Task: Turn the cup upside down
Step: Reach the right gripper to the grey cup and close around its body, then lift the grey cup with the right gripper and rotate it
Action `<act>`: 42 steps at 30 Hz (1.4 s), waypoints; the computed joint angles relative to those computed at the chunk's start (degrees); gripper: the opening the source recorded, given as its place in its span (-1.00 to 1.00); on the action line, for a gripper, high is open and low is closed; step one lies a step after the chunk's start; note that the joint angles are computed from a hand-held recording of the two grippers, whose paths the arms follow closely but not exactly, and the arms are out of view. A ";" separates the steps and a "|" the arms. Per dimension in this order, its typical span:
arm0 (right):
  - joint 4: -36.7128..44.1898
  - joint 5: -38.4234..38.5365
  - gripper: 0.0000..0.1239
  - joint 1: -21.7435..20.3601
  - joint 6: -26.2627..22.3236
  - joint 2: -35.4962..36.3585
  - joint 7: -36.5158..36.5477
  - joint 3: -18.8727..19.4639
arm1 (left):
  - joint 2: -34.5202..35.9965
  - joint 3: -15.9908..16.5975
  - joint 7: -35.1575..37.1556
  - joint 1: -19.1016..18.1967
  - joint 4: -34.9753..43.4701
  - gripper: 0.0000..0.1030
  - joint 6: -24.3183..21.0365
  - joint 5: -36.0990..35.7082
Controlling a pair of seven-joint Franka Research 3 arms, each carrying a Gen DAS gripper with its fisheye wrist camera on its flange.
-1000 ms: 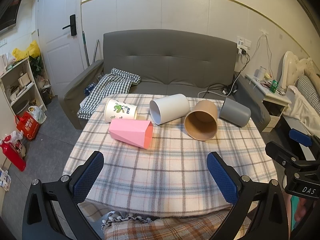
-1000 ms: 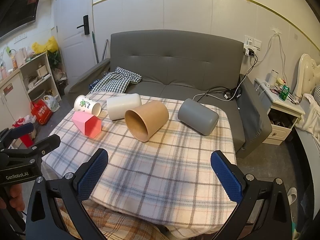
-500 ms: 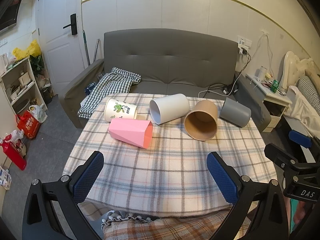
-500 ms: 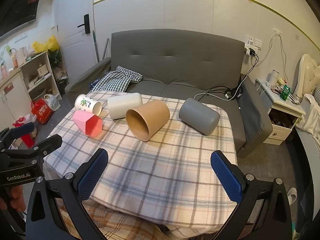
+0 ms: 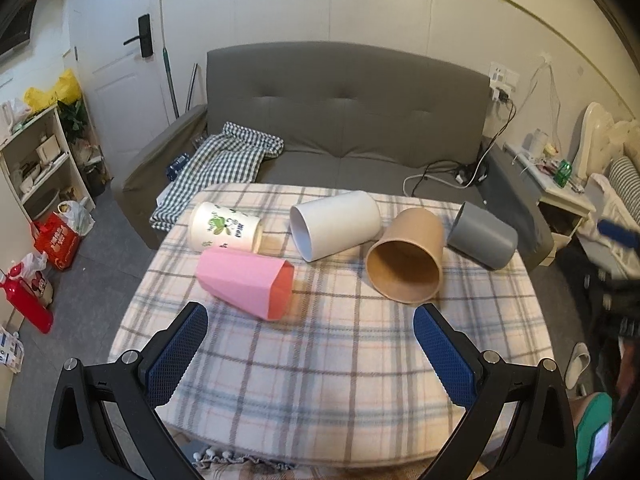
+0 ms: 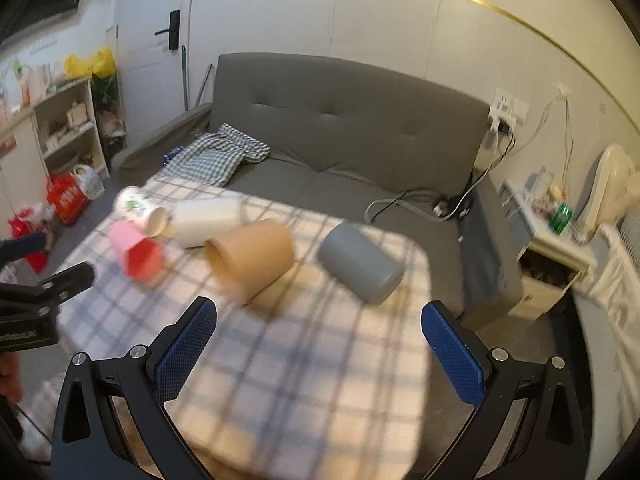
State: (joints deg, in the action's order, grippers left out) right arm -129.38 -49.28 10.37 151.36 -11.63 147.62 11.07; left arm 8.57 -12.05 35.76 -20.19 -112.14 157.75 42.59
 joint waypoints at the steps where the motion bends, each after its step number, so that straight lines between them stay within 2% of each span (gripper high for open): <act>1: 0.88 0.29 0.66 -0.35 0.09 0.97 -2.13 -0.81 | 1.24 -0.12 0.41 -0.13 1.45 1.00 -0.92 -0.41; 5: 6.12 8.25 0.66 -0.54 1.17 7.60 -17.78 -5.34 | 6.19 0.24 1.87 -1.17 7.18 1.00 -3.84 -2.16; 11: 14.47 18.36 0.66 0.77 -2.38 18.07 -39.38 -9.18 | 13.59 1.71 3.09 -3.61 16.40 1.00 -7.83 -3.82; 14: 18.45 17.62 0.57 2.59 -5.02 22.66 -42.16 -11.47 | 16.48 2.39 4.12 -4.71 20.32 1.00 -9.88 -4.70; 16: 20.28 20.94 0.49 2.73 -5.11 25.03 -45.46 -12.07 | 17.78 2.60 5.19 -5.18 22.04 1.00 -10.49 -5.38; 20: 23.58 27.51 0.49 2.82 -5.84 28.68 -52.39 -12.77 | 19.33 3.25 6.47 -6.22 24.03 1.00 -11.78 -5.69; 24: 26.69 33.05 0.49 3.22 -9.02 31.42 -57.19 -13.07 | 19.71 3.45 6.96 -6.56 24.50 1.00 -12.60 -6.54; 27: 27.26 34.47 0.41 4.27 -10.70 32.18 -57.30 -14.01 | 19.31 3.45 7.35 -6.71 24.26 1.00 -12.89 -6.79; 29: 27.46 32.79 0.19 5.83 -13.22 32.00 -53.82 -15.39 | 18.78 3.62 7.01 -6.94 23.83 1.00 -12.82 -6.42; 32: 25.60 38.66 0.19 4.28 -14.74 29.82 -51.86 -14.17 | 17.06 3.58 6.30 -6.81 22.15 1.00 -12.13 -5.98; 36: 18.65 38.11 0.18 5.18 -13.70 24.05 -44.43 -13.99 | 13.25 3.47 4.41 -6.17 17.80 1.00 -9.68 -4.55; 42: 6.48 38.47 0.17 5.38 -8.86 12.90 -33.83 -10.32 | 6.47 2.12 3.51 -3.82 9.38 1.00 -5.78 -3.81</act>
State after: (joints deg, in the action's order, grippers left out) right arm -122.90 -10.81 15.75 142.51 1.27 113.79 0.74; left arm 15.04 -9.92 39.28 -24.02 -102.77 151.97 38.78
